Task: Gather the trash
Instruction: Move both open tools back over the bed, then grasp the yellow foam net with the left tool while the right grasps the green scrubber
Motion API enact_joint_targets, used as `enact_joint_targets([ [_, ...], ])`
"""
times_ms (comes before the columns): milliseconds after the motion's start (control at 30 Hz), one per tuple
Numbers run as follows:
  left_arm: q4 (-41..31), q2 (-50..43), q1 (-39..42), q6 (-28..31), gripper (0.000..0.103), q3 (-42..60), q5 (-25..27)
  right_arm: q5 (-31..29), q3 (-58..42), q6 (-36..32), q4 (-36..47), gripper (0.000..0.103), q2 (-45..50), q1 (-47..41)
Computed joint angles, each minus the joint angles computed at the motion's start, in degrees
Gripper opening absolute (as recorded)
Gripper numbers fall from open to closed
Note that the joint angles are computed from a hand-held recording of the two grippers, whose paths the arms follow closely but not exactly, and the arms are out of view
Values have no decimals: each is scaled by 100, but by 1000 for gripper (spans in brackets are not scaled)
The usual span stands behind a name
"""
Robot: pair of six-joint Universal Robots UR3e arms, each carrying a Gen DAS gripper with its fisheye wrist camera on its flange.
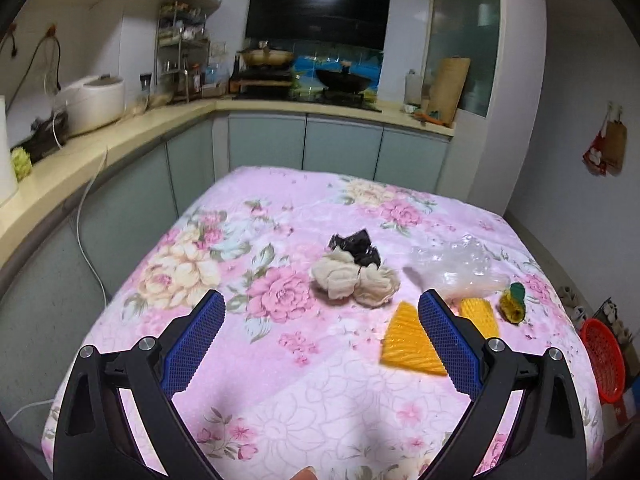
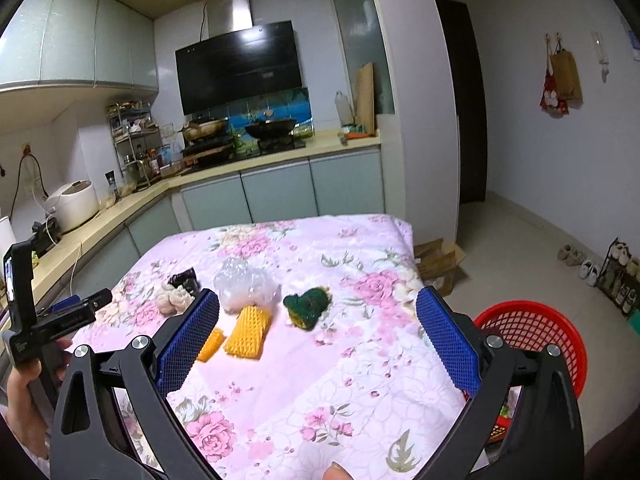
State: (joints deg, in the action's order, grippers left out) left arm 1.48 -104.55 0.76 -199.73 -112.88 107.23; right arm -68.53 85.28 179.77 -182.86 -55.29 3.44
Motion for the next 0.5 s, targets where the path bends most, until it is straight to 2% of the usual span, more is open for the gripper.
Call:
enact_joint_targets([
  [133,-145,-276,-48,56,94,211,-340,1,-255,-24,258,96,165,39],
  [367,-718,-1372,-193,175,94,1401,-1085,-73,-382,-79,458,96,218,-25],
  [500,-1115,-1985,-263,284,93,2210,-1161,-122,-485,-70,601,96,304,-83],
])
